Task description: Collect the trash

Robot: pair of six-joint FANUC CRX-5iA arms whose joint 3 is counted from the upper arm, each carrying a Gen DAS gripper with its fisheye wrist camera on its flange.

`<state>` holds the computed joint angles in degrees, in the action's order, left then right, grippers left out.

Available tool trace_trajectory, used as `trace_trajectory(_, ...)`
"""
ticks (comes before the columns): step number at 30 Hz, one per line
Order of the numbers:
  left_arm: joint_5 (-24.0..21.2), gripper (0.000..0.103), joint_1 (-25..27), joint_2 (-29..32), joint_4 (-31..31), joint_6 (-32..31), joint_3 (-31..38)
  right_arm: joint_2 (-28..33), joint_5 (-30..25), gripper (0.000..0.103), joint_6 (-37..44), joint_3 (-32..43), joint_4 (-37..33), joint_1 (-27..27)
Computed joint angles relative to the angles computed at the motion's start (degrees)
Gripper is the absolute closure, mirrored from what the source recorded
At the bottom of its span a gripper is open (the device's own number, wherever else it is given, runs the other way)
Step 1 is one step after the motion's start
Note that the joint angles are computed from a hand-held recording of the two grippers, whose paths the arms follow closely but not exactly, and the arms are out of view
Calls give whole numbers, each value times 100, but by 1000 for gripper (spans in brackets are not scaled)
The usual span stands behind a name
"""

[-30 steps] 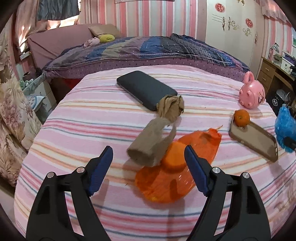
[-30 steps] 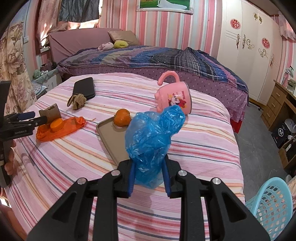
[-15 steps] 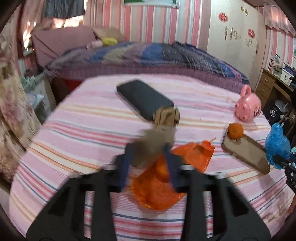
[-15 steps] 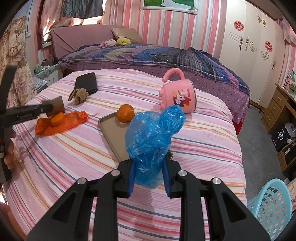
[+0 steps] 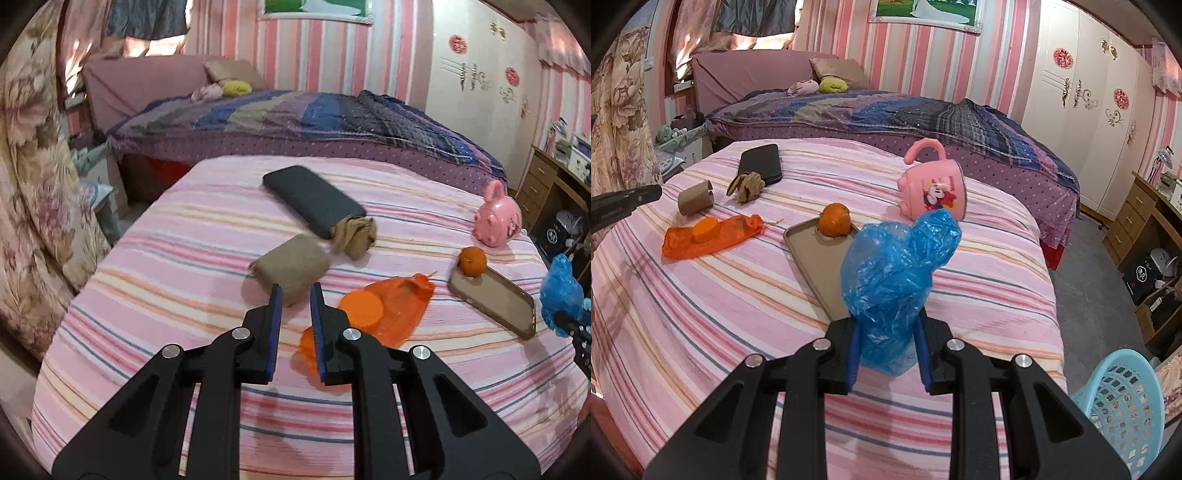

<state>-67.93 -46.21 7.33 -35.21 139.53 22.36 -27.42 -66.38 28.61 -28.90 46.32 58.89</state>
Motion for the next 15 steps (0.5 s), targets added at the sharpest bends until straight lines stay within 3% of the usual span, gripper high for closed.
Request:
trace_trajectory(3, -12, 75, 122, -48, 87, 25, -99, -14, -9, 77, 52, 6, -21, -35)
trace_trajectory(5, -31, 49, 185, -107, 107, 55, -182, -33, 11, 77, 56, -5, -32, -59)
trace_trajectory(8, -68, 30, 218, -230, 28, 40, -299, -28, 70, 77, 47, -18, -29, -93)
trace_trajectory(15, 54, 24, 652, -624, 344, -69, -866, 2, 104, 77, 59, -2, -21, -111)
